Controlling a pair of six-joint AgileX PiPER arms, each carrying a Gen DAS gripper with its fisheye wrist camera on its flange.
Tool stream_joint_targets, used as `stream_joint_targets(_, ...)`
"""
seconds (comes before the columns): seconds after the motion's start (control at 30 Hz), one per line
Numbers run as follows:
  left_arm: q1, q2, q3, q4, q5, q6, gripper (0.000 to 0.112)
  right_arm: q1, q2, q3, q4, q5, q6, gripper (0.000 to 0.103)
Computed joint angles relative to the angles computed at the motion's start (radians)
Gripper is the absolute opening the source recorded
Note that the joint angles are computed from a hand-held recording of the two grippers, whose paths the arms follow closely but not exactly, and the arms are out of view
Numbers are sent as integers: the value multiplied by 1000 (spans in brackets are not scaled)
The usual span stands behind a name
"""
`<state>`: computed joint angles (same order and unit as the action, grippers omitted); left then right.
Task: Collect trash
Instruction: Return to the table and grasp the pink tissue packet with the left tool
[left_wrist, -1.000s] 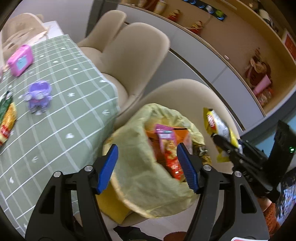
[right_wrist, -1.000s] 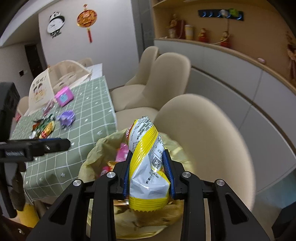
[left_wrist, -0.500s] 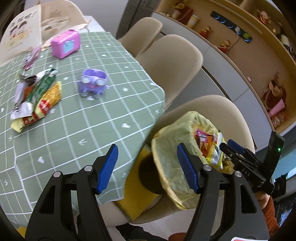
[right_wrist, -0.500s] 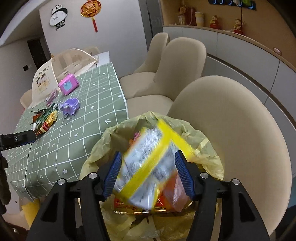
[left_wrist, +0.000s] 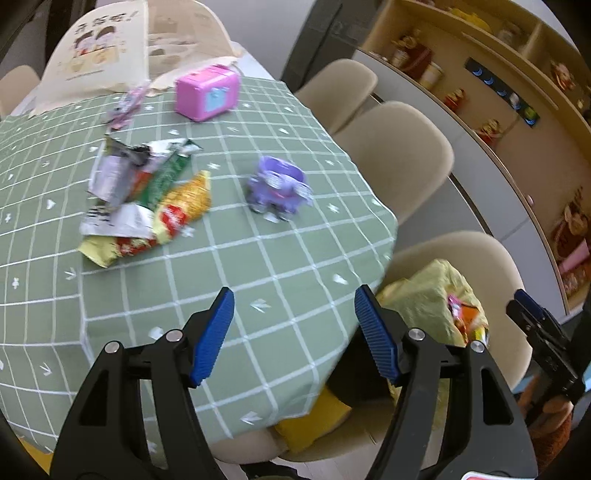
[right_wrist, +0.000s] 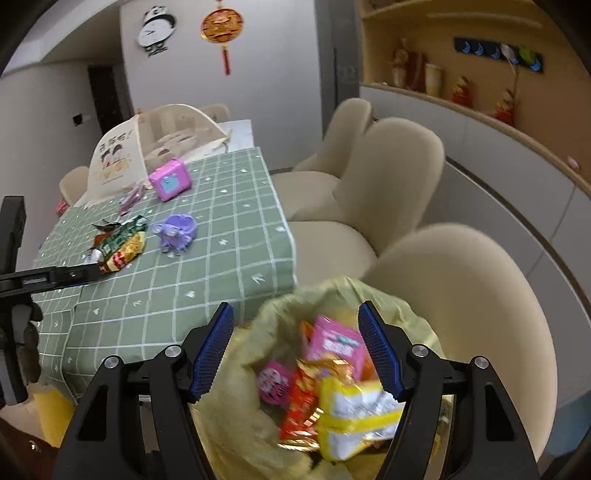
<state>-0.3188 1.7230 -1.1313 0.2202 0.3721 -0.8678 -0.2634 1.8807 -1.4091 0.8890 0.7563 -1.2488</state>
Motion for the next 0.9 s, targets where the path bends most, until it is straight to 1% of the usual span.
stream_joint_targets(0.13,78,-33,54,-71,-50,95,68,84,36,-58,-48,45,68,66)
stream_joint_targets(0.23,154,-56,88,-150,-73,205,69,161,54,-76,-60,19,106,66)
stream_joint_targets(0.33,263,-75,127,-396,-109,493,78,243,87,-122,-72,0,158,66)
stream_joint_targets(0.37,304,-74,128,-473,-105,593,84,271,102,-145,-77,-7,185,66)
stream_joint_targets(0.4,346,-64,117,-541,-88,693,87,302,120,-173,-87,-18,222,66)
stream_joint_targets(0.43,378,-54,108,-614,-72,793,87,326,134,-196,-99,-26,257,66)
stream_joint_targets(0.47,425,-36,87,-681,-37,893,87,349,148,-219,-113,-36,294,66)
stream_joint_targets(0.5,467,-18,70,-738,-10,977,87,389,170,-253,-150,-60,362,66)
stream_joint_targets(0.53,495,-5,60,-766,2,1021,87,418,181,-273,-197,-85,426,66)
stream_joint_targets(0.6,565,36,11,-812,24,1099,87,472,219,-340,-307,-103,562,66)
stream_joint_targets(0.63,586,53,-13,-827,28,1124,87,504,248,-388,-347,-94,614,66)
stream_joint_targets(0.7,631,109,-100,-835,32,1173,87,537,279,-441,-389,-82,661,66)
stream_joint_targets(0.73,649,144,-157,-830,49,1183,87,566,295,-471,-447,-86,713,66)
stream_joint_targets(0.77,675,207,-254,-837,82,1208,87,593,308,-495,-518,-94,775,66)
stream_joint_targets(0.8,689,256,-335,-819,122,1195,87,611,317,-510,-580,-101,828,66)
stream_joint_targets(0.83,698,310,-427,-773,172,1150,87,639,337,-549,-673,-93,910,66)
stream_joint_targets(0.87,709,381,-527,-766,184,1145,86,654,355,-582,-727,-76,961,66)
stream_joint_targets(0.9,715,442,-627,-723,224,1107,85,670,380,-627,-786,-51,1026,66)
